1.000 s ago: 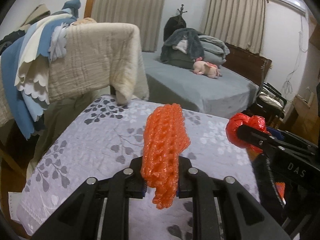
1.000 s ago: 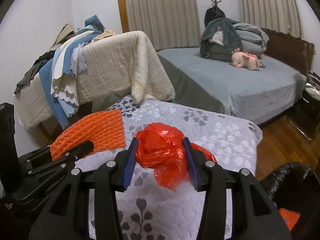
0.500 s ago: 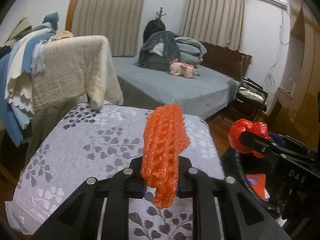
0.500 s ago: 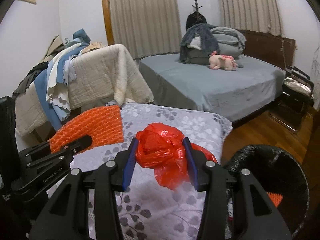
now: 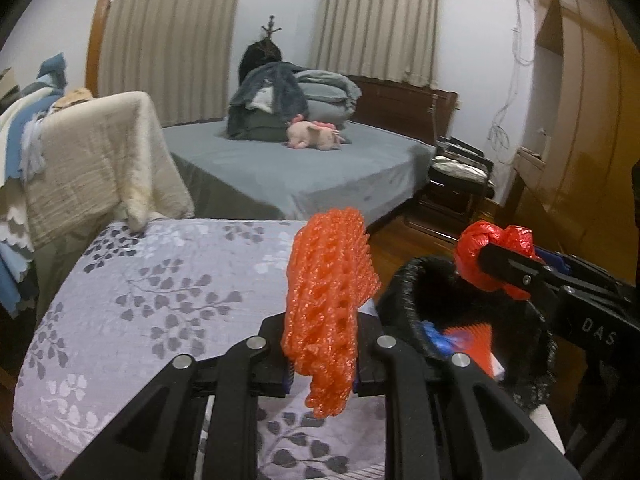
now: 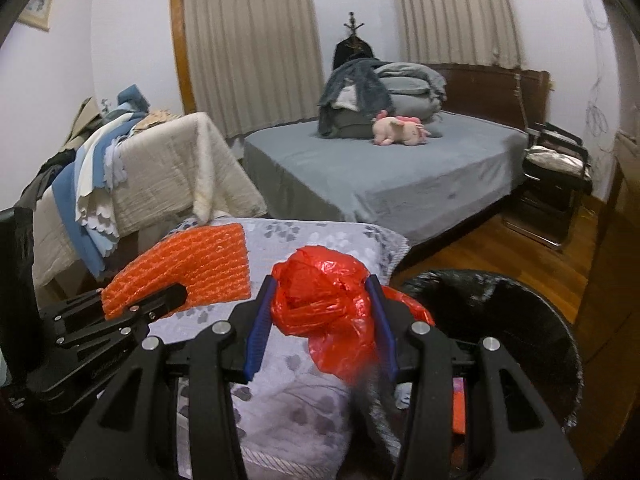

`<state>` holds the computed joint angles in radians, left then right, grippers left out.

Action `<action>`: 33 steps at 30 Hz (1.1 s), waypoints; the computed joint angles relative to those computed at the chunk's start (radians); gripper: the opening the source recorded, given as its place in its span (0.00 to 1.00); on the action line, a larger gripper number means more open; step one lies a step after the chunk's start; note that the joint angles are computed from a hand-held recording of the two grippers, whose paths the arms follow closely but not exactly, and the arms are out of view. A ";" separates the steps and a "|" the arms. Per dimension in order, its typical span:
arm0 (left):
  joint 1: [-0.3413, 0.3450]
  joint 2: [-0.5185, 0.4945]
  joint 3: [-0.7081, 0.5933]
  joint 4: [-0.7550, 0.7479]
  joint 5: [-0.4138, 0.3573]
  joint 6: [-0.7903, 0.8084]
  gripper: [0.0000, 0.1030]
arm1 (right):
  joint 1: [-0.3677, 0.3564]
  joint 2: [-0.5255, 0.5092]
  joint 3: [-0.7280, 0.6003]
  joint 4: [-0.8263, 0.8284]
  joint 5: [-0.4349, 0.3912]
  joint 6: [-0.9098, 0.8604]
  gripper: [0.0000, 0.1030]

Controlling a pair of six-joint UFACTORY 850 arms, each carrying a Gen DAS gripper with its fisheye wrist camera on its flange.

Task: Collect trash
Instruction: 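Carry the orange mesh and red bag over the black bin with both tools, then open both tools over the bin to drop the orange mesh and red bag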

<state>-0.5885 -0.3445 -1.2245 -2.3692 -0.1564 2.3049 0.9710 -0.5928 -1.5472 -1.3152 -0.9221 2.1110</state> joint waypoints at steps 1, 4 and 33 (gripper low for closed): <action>-0.006 0.000 0.000 0.013 -0.001 -0.010 0.19 | 0.003 0.010 0.017 0.000 -0.009 0.014 0.43; -0.025 -0.004 -0.006 0.038 -0.003 -0.022 0.19 | 0.011 0.041 0.066 0.006 -0.039 0.048 0.43; -0.163 -0.256 -0.302 0.929 -0.087 -0.828 0.20 | -0.014 0.203 0.390 0.162 -0.157 0.209 0.45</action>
